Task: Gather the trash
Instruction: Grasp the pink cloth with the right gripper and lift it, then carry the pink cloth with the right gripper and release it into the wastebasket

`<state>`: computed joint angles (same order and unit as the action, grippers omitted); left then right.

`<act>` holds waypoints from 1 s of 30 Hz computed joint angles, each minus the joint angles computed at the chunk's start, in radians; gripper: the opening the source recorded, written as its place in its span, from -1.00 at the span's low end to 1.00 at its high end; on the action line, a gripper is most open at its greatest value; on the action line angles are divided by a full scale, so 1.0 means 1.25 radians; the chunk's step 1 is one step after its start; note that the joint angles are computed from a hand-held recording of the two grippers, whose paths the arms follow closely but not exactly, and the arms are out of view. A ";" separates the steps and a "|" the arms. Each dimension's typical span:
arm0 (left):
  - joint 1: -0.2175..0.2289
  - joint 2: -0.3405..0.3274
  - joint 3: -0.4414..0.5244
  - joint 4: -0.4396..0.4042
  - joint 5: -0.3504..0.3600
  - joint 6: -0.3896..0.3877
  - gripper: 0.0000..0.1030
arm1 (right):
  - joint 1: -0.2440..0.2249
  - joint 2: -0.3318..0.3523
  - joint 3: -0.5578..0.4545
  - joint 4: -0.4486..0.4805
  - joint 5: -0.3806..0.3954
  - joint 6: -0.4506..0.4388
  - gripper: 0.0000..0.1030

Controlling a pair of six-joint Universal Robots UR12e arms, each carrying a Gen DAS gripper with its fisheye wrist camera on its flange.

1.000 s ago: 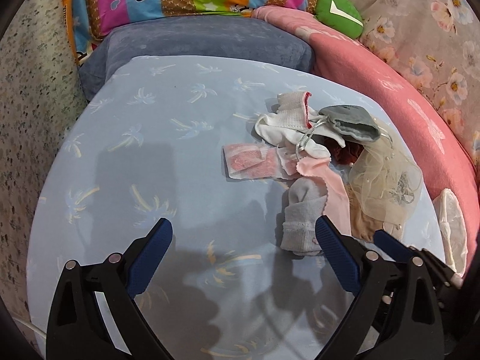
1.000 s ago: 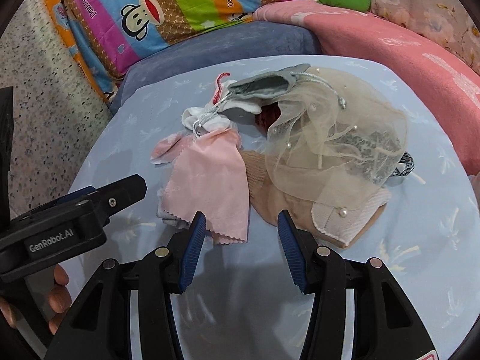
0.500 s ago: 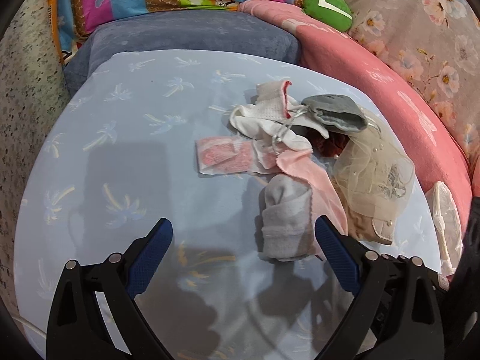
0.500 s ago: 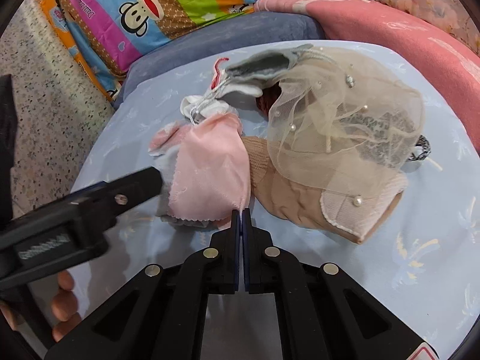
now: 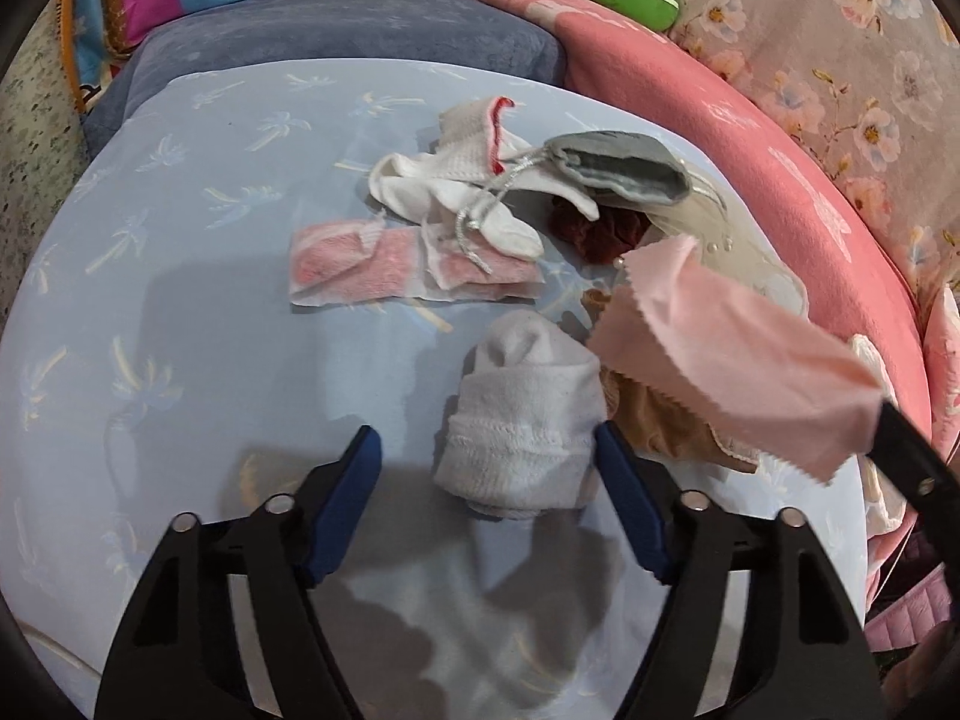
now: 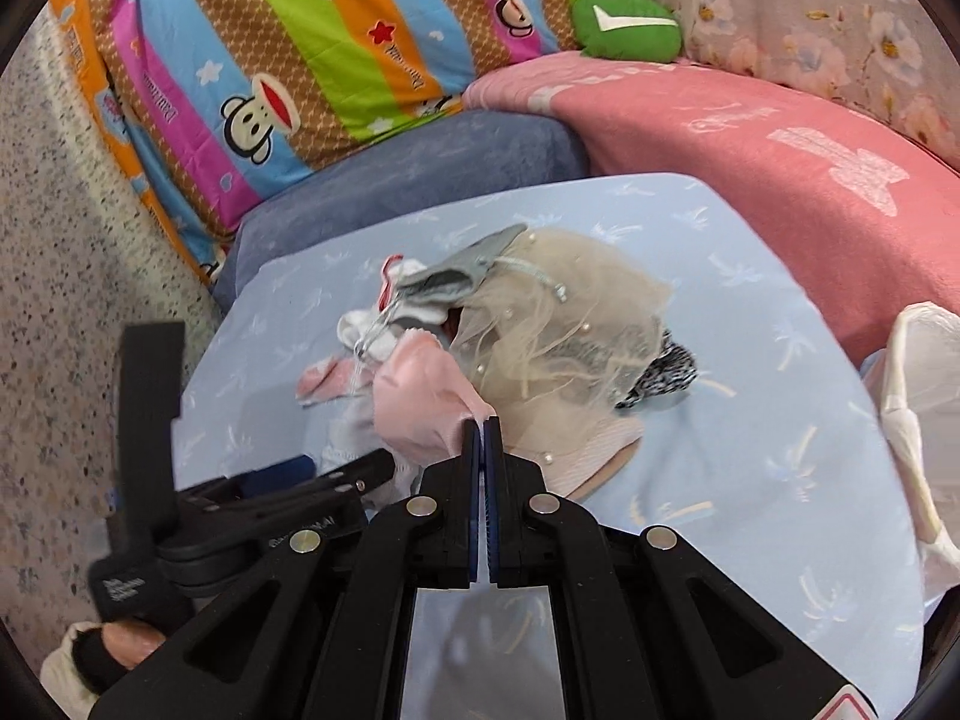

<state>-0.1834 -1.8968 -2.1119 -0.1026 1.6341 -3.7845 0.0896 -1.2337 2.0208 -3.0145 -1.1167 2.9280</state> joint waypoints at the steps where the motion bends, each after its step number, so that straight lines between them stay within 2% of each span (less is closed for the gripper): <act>1: 0.000 -0.001 0.002 -0.001 -0.008 0.004 0.11 | -0.004 -0.004 0.003 -0.006 0.002 0.002 -0.97; 2: 0.000 0.000 0.003 -0.001 -0.016 0.007 -0.07 | -0.008 -0.007 0.006 -0.012 0.004 0.006 -0.97; 5: -0.010 0.002 0.012 -0.012 -0.001 0.023 -0.33 | -0.019 -0.017 0.011 -0.024 0.007 0.020 -0.97; 8: -0.015 0.006 0.017 -0.015 -0.006 0.030 -0.44 | -0.030 -0.026 0.016 -0.039 0.010 0.034 -0.97; 20: -0.056 0.008 0.069 -0.014 -0.007 0.069 -0.47 | -0.094 -0.062 0.028 -0.102 0.022 0.093 -0.97; 30: -0.104 -0.035 0.165 -0.019 -0.022 0.141 -0.47 | -0.160 -0.076 0.034 -0.153 0.023 0.142 -0.97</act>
<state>-0.3129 -1.9410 -1.9056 -0.1259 1.6064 -3.6082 -0.1106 -1.3286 2.0632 -3.2061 -1.0873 3.1051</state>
